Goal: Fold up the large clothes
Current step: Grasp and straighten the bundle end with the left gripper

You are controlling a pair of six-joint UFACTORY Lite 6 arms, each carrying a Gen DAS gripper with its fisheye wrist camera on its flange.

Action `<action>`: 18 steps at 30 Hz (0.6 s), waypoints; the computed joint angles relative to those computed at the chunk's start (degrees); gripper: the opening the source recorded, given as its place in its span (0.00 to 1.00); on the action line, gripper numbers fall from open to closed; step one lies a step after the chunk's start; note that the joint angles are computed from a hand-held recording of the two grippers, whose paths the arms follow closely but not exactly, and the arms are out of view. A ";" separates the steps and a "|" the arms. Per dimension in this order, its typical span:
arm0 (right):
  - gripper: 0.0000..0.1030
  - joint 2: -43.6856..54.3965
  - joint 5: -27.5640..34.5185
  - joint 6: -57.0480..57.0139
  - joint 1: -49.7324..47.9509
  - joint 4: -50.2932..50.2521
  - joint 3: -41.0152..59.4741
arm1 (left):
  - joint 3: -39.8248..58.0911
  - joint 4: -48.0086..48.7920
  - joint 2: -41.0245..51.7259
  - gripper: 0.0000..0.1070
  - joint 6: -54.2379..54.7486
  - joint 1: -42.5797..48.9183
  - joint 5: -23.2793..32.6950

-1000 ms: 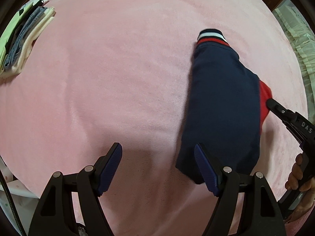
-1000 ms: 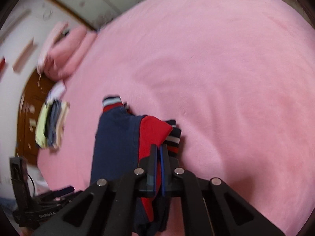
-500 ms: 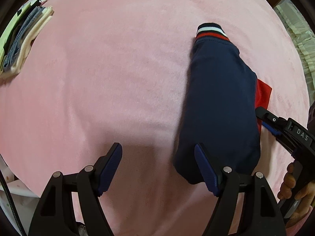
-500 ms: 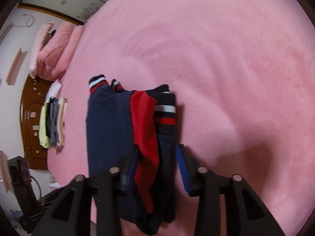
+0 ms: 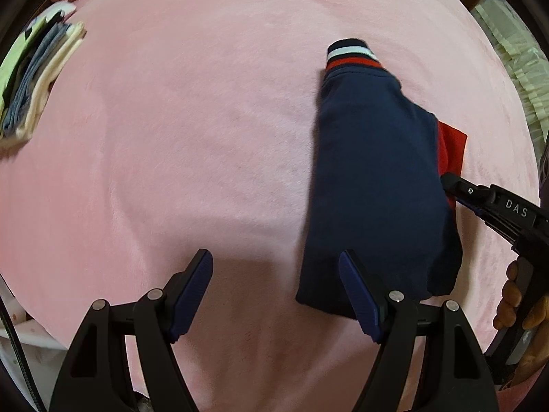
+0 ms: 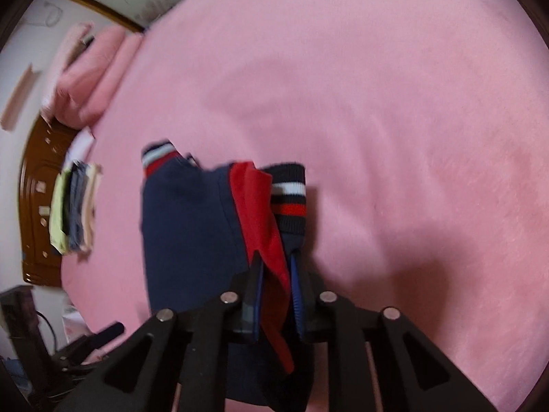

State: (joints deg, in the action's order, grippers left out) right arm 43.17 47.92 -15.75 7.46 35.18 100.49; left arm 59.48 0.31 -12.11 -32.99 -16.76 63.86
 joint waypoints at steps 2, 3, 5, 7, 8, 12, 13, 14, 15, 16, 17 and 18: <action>0.18 -2.16 -0.52 -0.91 -0.18 -0.02 -1.51 | 2.45 0.94 1.26 0.69 0.69 -0.52 -0.30; 0.19 -3.75 -0.75 -1.17 -0.41 -0.10 -2.60 | 3.97 0.72 2.02 0.69 1.93 -0.28 -0.87; 0.19 -7.60 -1.91 -3.87 -1.33 2.49 -5.87 | 7.98 -0.45 3.94 0.69 3.09 -0.59 -1.31; 0.19 -11.12 -3.77 -10.41 -2.17 9.11 -9.55 | 10.46 -3.23 6.35 0.69 6.39 1.01 -3.79; 0.19 -11.54 -3.88 -14.71 -2.31 12.92 -10.39 | 11.75 -4.65 7.92 0.66 7.87 1.83 -4.63; 0.18 -4.97 -0.84 -21.39 -0.83 21.14 -5.79 | 18.66 -12.33 17.27 0.35 14.97 4.63 -9.07; 0.18 -2.64 -1.50 -19.00 0.35 19.18 -3.65 | 19.88 -13.59 19.77 0.32 16.48 4.67 -10.57; 0.18 -0.26 -1.99 -16.27 1.51 16.54 -1.37 | 20.71 -13.83 21.54 0.30 17.25 4.67 -11.26; 0.15 1.48 -2.64 -13.49 2.63 13.93 0.46 | 22.23 -12.39 23.83 0.30 16.92 4.23 -11.47; 0.11 1.85 -3.80 -11.90 3.14 11.93 0.53 | 23.10 -10.14 25.33 0.30 16.47 4.08 -11.75; 0.03 1.40 -4.82 -11.86 2.97 11.39 -0.51 | 23.27 -6.53 25.73 0.28 14.69 3.19 -11.68; 0.00 0.60 -5.97 -11.68 2.60 11.15 -1.82 | 24.26 -1.94 26.59 0.33 12.49 2.34 -10.82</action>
State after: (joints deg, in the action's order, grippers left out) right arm 43.77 41.95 -27.43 10.07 46.33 98.67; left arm 83.74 -1.63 14.48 -20.50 -14.43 53.04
